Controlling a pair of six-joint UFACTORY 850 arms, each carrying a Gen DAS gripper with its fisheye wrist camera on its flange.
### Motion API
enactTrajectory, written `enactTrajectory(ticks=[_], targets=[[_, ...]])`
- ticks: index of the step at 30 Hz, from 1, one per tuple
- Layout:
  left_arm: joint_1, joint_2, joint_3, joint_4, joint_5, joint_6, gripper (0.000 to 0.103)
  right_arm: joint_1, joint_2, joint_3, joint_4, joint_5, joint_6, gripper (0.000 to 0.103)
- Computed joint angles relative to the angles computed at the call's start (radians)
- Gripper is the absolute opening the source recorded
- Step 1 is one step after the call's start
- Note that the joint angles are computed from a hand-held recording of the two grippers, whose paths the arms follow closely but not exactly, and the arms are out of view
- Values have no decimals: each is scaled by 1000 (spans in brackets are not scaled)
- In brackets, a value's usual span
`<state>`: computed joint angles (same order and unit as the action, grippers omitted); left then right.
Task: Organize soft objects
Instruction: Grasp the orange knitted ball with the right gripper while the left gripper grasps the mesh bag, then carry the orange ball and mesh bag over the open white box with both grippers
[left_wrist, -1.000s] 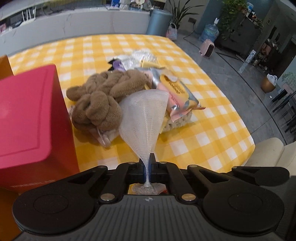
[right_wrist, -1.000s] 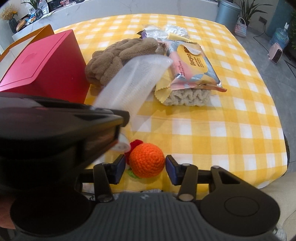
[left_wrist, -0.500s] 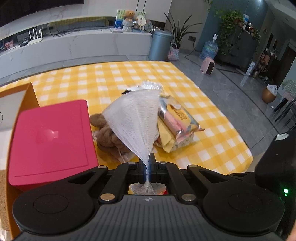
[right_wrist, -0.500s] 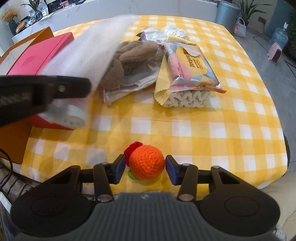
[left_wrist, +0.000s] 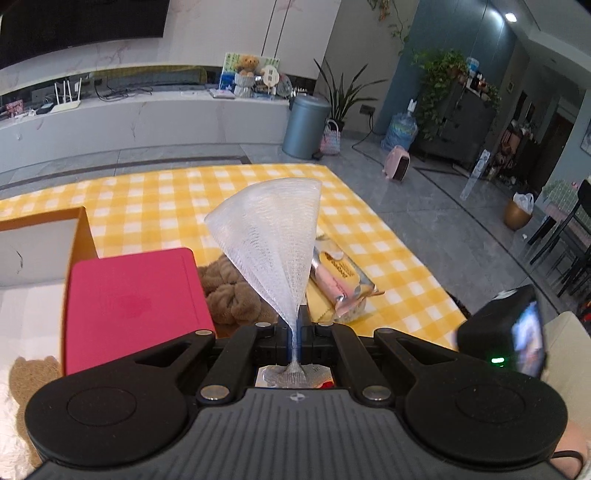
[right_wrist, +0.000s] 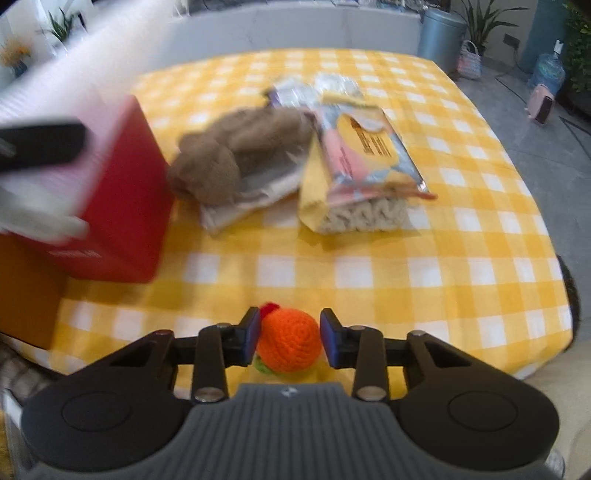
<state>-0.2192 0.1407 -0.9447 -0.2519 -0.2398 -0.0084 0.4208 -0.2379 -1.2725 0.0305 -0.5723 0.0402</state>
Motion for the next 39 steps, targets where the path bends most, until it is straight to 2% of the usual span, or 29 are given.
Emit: enactTrajectory(ticks=[2,4,5,10,12,13,14,19,24,28,31,33,35,39], targets=[[2,9,6,-3,10,4,2,4,-7,-9,-22,-8,26,49],[-2,9,6,43,16,-38,2,25,-22,-20,-172,-20,159,63],[-2,10,8,36,20,-28,2,31,-28,-24,-211,-20,194,64],[14,21,22,-104,19,105,2,26,-55,-48,-137,-50,106,63],[18,24,25,-105,24,96,2,28,-66,-57,-97,-69,51,63],[21,27,27,-112,25,97,2,33,-72,-61,-100,-80,44,59],[23,28,27,-114,26,94,2,39,-76,-60,-118,-81,46,43],[44,62,46,-162,33,141,2,47,-57,-39,-149,-41,70,44],[78,105,64,-173,44,151,2,30,-20,-12,-36,-1,-32,44],[131,155,89,-255,47,226,2,16,21,4,134,33,-183,44],[170,195,109,-132,54,110,2,18,60,19,263,72,-293,44],[207,222,124,-150,50,124,2,23,79,23,376,85,-397,44],[249,242,137,-158,36,123,2,39,89,13,466,73,-492,44],[312,279,167,-64,27,27,2,90,87,-26,607,41,-658,44]])
